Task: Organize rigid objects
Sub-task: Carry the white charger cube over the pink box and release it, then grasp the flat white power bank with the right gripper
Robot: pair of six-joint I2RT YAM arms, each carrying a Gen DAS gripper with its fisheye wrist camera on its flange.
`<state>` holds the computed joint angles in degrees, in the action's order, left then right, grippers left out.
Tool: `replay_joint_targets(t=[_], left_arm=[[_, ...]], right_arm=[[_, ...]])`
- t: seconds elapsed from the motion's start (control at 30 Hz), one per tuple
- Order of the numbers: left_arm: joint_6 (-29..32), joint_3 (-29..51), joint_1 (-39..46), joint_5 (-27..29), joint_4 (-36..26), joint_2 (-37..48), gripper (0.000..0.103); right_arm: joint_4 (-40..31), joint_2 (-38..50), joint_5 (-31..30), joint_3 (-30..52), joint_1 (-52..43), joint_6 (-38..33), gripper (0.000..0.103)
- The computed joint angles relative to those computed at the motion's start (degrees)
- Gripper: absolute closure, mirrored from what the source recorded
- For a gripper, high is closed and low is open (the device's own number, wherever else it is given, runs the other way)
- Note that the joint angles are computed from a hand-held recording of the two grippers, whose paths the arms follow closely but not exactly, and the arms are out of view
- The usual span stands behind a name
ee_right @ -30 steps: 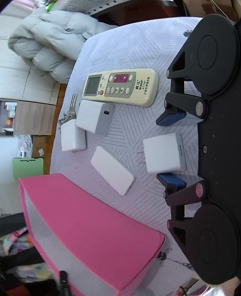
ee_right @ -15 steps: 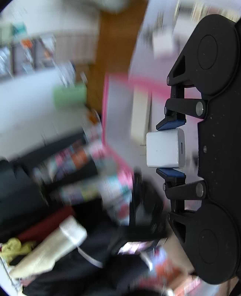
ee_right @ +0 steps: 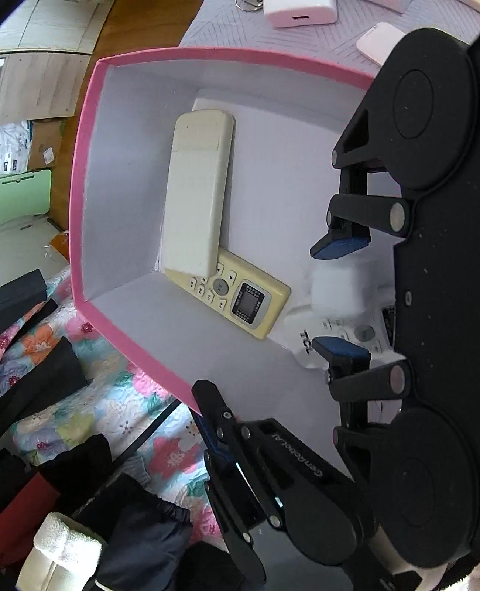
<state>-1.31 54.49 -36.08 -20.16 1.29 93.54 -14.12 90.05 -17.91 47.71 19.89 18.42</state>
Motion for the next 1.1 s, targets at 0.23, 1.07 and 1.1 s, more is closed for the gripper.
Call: replay_joint_targets(t=[0.23,1.07,1.1], left_arm=[[0.1,0.1,0.0,-0.4,-0.5,0.0,0.099],[1.3,1.5,0.4,-0.6,-1.7,0.9,0.098],[1.3,1.5,0.2,-0.8,-1.7,1.0,0.098]], right_arm=[[2.1,-15.2,3.5,-7.6,-1.1,-1.5,0.048],[20.1,-28.9,12.7,-39.1,-11.6,5.2,0.037],[22.6,-25.5,15.6,-38.5,-9.6,5.7,0.036]])
